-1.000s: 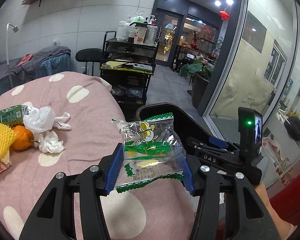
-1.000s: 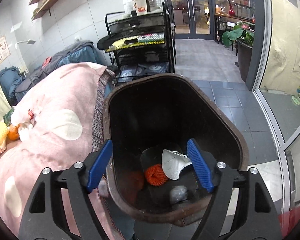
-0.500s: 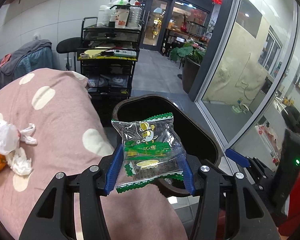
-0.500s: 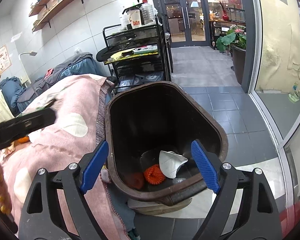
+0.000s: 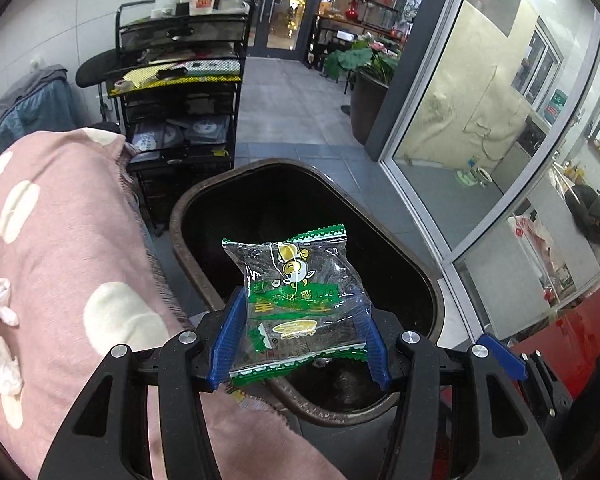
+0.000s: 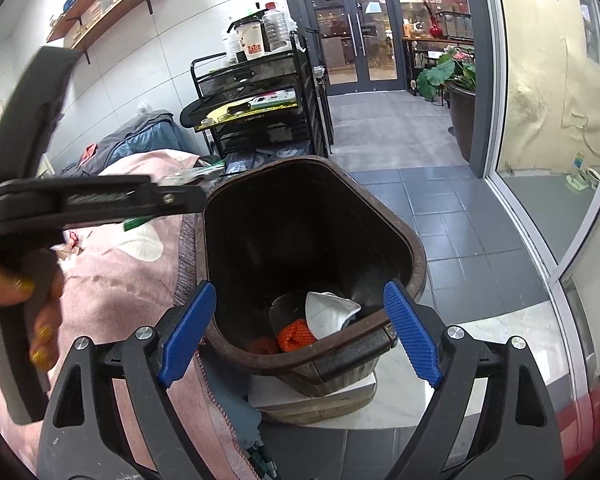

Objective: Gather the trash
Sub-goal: 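Open the right tool over the bin while the left tool releases the wrapper into it, then move both tools back over the table toward the yellow net and bags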

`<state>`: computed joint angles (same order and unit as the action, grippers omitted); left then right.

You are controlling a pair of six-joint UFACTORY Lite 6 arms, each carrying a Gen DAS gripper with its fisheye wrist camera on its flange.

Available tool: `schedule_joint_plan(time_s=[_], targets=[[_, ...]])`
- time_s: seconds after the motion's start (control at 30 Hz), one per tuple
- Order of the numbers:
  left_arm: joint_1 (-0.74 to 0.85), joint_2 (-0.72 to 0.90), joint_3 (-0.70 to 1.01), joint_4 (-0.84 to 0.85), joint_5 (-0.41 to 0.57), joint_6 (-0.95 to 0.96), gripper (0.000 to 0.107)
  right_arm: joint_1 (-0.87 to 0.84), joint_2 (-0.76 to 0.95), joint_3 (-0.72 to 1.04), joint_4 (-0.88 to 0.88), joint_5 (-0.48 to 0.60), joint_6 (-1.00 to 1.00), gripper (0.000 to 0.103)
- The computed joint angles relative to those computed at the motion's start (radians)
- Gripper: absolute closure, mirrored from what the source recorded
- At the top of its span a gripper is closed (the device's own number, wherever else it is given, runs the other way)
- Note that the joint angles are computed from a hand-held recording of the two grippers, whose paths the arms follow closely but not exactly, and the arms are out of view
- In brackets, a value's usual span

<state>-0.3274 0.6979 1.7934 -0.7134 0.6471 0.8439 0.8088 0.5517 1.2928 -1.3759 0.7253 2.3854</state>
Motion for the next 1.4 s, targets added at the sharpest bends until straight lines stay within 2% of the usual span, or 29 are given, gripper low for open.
schedule_joint_plan(time_s=[0.27, 0.33, 0.4, 0.57, 0.7, 0.87, 1.0, 1.3, 1.4], targets=[[-0.052, 0.146, 0.205, 0.183, 0.072, -0.166, 0.051, 0.014, -0.01, -0.018, 0.018, -0.003, -0.003, 0.018], [-0.059, 0.179, 0.252, 0.23, 0.088, -0.201, 0.033, 0.018, -0.012, -0.023, 0.024, -0.005, -0.004, 0.018], [-0.065, 0.178, 0.251, 0.257, 0.067, -0.223, 0.023, 0.019, -0.015, -0.029, 0.028, -0.013, -0.004, 0.018], [-0.063, 0.148, 0.212, 0.26, 0.037, -0.21, 0.015, 0.028, -0.017, -0.035, 0.033, -0.01, 0.001, 0.018], [-0.039, 0.067, 0.11, 0.188, -0.017, -0.139, 0.011, 0.026, -0.008, -0.019, 0.035, -0.009, -0.005, 0.013], [0.005, 0.037, 0.103, 0.073, 0.009, -0.067, 0.01, 0.032, 0.019, 0.025, 0.044, -0.012, -0.031, 0.013], [0.038, -0.038, 0.029, -0.005, -0.006, 0.004, 0.01, 0.036, 0.03, 0.051, 0.042, -0.012, -0.043, 0.012], [0.152, -0.325, -0.316, -0.275, -0.117, 0.326, 0.01, 0.041, 0.076, 0.152, 0.047, -0.017, -0.108, 0.012], [0.205, -0.403, -0.409, -0.365, -0.116, 0.427, 0.01, 0.045, 0.104, 0.207, 0.053, -0.024, -0.144, 0.012]])
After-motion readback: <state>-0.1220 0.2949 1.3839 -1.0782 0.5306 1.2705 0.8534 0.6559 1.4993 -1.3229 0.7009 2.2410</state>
